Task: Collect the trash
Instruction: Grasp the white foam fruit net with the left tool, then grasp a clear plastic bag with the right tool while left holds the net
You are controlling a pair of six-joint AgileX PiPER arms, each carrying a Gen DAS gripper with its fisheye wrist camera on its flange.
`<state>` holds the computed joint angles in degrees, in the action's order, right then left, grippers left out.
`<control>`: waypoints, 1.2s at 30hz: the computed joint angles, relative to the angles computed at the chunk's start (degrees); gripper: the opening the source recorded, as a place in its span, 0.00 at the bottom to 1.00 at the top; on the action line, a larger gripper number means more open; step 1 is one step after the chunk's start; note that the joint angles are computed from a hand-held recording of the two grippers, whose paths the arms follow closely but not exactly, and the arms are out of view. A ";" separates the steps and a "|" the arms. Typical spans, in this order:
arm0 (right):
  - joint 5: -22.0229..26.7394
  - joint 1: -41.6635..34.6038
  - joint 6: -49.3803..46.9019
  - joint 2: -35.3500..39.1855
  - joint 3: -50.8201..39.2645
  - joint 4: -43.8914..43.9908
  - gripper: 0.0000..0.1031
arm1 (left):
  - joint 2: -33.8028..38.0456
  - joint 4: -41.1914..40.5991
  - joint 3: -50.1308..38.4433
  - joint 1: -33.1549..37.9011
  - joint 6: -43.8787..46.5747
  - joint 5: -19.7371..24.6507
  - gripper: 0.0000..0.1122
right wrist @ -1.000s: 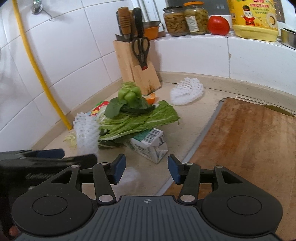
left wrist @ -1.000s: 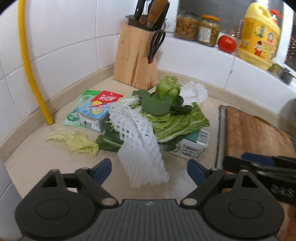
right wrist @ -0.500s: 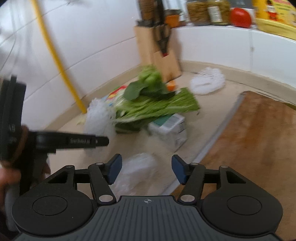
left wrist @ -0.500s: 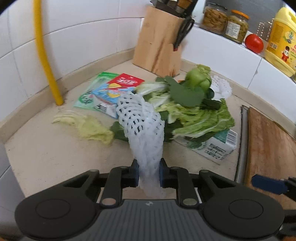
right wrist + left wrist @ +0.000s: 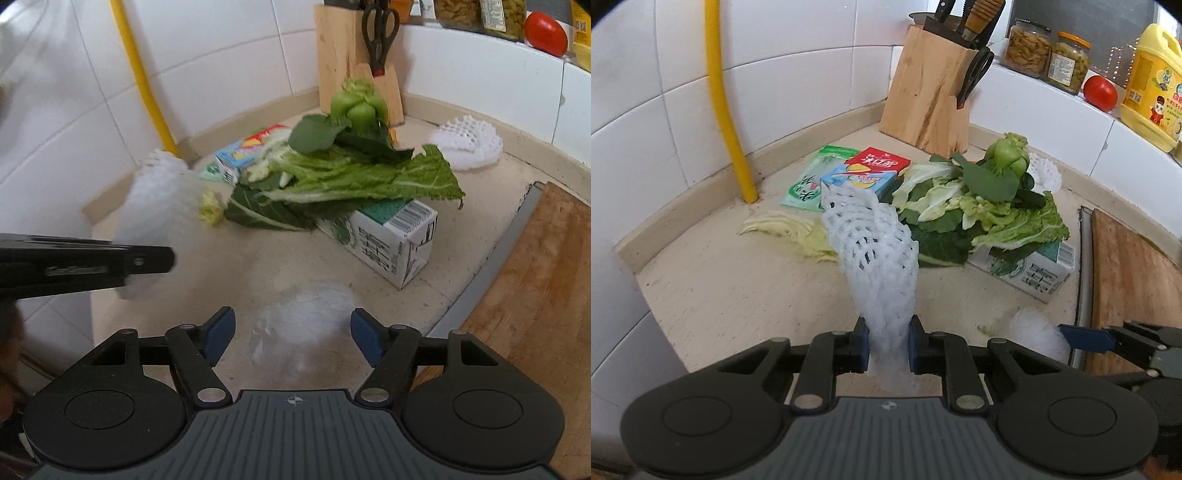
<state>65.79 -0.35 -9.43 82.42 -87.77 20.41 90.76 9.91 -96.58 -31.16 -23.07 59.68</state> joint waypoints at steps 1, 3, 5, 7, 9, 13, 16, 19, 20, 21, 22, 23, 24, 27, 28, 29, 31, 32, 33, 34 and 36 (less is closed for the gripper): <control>-0.19 0.23 -0.06 0.23 0.15 -0.16 0.71 | -0.26 0.48 0.47 -0.21 -0.14 -0.02 0.14; -0.42 1.04 1.58 0.87 0.16 -1.64 0.54 | -0.65 0.97 1.33 -0.55 -0.12 -0.07 0.14; 0.93 0.39 2.86 1.70 -0.49 -0.68 0.42 | -1.14 0.88 2.25 -0.68 -0.14 -0.22 0.14; 0.93 -0.51 2.90 1.17 -0.23 0.40 0.37 | -1.78 0.53 3.17 -0.69 -0.01 -0.45 0.14; 0.99 -1.04 2.88 0.54 -0.43 0.89 0.36 | -2.71 0.27 4.18 -0.78 0.28 -0.96 0.13; 1.27 -1.23 3.64 -0.75 -1.47 1.10 0.35 | -4.16 -0.33 5.19 -0.63 1.08 -1.24 0.13; 0.85 -0.30 4.99 -1.57 -1.95 0.61 0.35 | -5.23 -0.63 5.86 -0.36 1.72 -1.26 0.13; 0.54 1.37 6.57 -2.08 -2.26 -0.88 0.35 | -6.53 -1.08 6.74 0.07 2.80 -1.28 0.13; 0.40 1.91 7.08 -2.29 -2.14 -1.20 0.35 | -6.94 -1.29 7.07 0.27 3.11 -1.33 0.13; 0.34 2.45 7.57 -2.50 -2.13 -1.60 0.35 | -7.41 -1.52 7.46 0.50 3.43 -1.39 0.13; 0.21 3.12 8.18 -2.81 -1.99 -2.09 0.35 | -7.85 -1.58 7.86 0.62 3.56 -1.43 0.13; 0.06 3.82 8.83 -3.00 -1.90 -2.61 0.35 | -8.23 -1.59 8.22 0.72 3.58 -1.39 0.13; -0.01 4.29 9.20 -3.25 -1.72 -3.00 0.35 | -8.65 -1.68 8.61 0.84 3.64 -1.33 0.13; -0.11 5.81 10.65 -3.95 -1.46 -4.21 0.35 | -10.07 -1.90 9.96 1.04 4.03 -1.36 0.13; -0.11 6.35 11.09 -4.15 -1.47 -4.66 0.35 | -10.52 -1.98 10.33 1.13 4.18 -1.41 0.13; -0.18 7.01 11.73 -4.45 -1.42 -5.22 0.35 | -11.00 -2.04 10.69 1.23 4.26 -1.44 0.13; -0.25 7.98 12.51 -4.82 -1.50 -5.92 0.35 | -11.93 -1.98 11.38 1.34 4.26 -1.45 0.13; -0.34 8.50 12.95 -4.98 -1.53 -6.26 0.35 | -12.39 -1.96 11.70 1.44 4.32 -1.45 0.13; -0.44 9.03 13.32 -5.15 -1.50 -6.54 0.35 | -12.90 -1.98 12.10 1.61 4.38 -1.47 0.13; -0.47 9.63 13.74 -5.29 -1.55 -6.91 0.35 | -13.31 -2.00 12.38 1.79 4.44 -1.45 0.13; -0.44 11.01 14.64 -5.44 -1.73 -7.60 0.35 | -14.45 -2.02 13.33 2.24 4.50 -1.46 0.13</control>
